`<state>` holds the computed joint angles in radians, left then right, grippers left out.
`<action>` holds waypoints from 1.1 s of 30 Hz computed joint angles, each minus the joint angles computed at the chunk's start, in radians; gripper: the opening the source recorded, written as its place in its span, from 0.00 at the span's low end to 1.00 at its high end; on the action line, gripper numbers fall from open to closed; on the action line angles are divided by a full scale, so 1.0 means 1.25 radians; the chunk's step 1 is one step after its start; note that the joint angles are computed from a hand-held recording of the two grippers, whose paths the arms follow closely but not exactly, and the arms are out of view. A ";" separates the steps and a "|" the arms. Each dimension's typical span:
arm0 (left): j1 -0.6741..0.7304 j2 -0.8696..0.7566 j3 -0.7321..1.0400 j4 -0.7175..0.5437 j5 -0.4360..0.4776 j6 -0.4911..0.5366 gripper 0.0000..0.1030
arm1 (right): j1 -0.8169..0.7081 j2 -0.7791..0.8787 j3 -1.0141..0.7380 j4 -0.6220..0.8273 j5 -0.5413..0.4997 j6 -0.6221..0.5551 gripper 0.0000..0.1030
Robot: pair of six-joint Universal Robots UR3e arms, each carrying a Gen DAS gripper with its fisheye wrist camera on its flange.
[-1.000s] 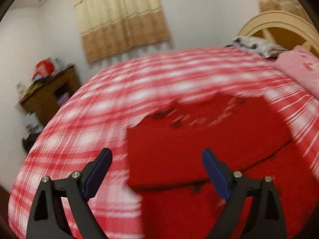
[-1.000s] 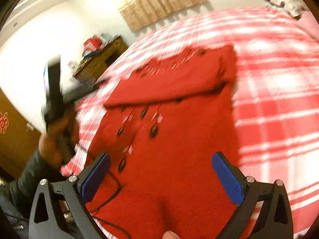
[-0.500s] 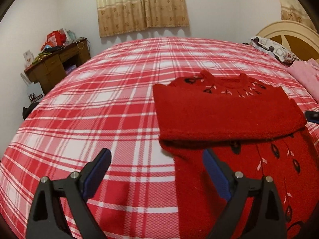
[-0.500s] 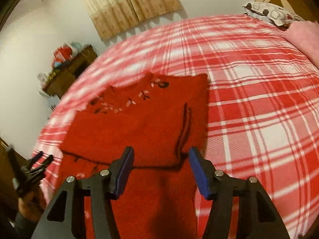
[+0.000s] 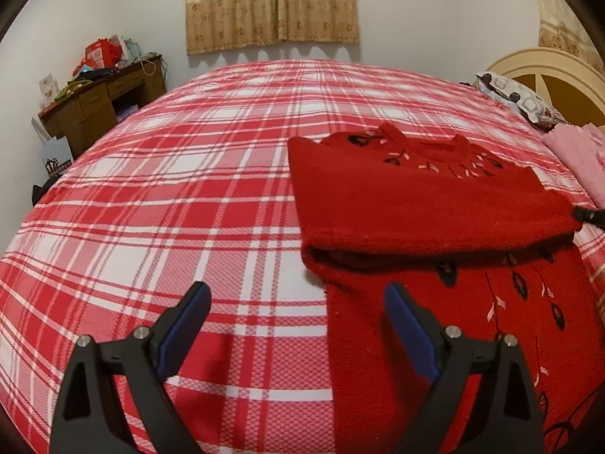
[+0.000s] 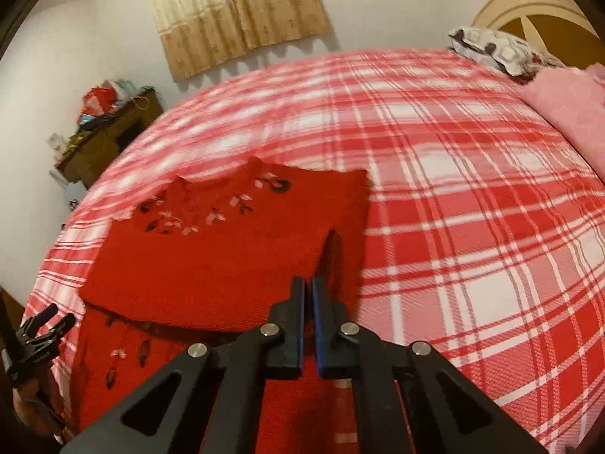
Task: Fold small clothes
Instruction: 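Press and smooth the folded sweater flat with the right tool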
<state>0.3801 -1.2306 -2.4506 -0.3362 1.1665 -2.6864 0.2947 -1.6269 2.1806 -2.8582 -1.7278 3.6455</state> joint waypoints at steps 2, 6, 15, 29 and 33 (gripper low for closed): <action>0.003 0.006 -0.005 0.003 -0.002 0.003 0.93 | -0.013 0.008 0.018 -0.020 0.023 0.000 0.03; 0.023 0.014 -0.003 -0.012 -0.012 0.013 0.93 | 0.008 0.024 0.022 -0.035 0.009 -0.002 0.03; 0.038 -0.015 0.033 -0.009 -0.023 -0.003 0.93 | -0.047 -0.035 0.080 -0.031 0.038 -0.025 0.02; -0.158 -0.335 0.231 0.166 0.218 -0.094 1.00 | -0.014 0.050 -0.030 -0.075 0.100 -0.036 0.58; -0.120 -0.332 0.203 0.165 0.171 -0.097 1.00 | -0.044 0.131 -0.042 -0.078 0.137 -0.039 0.58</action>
<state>0.2300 -1.6451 -2.1975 -0.1295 1.3799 -2.8073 0.2392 -1.4637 2.1281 -2.9558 -1.5568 3.5969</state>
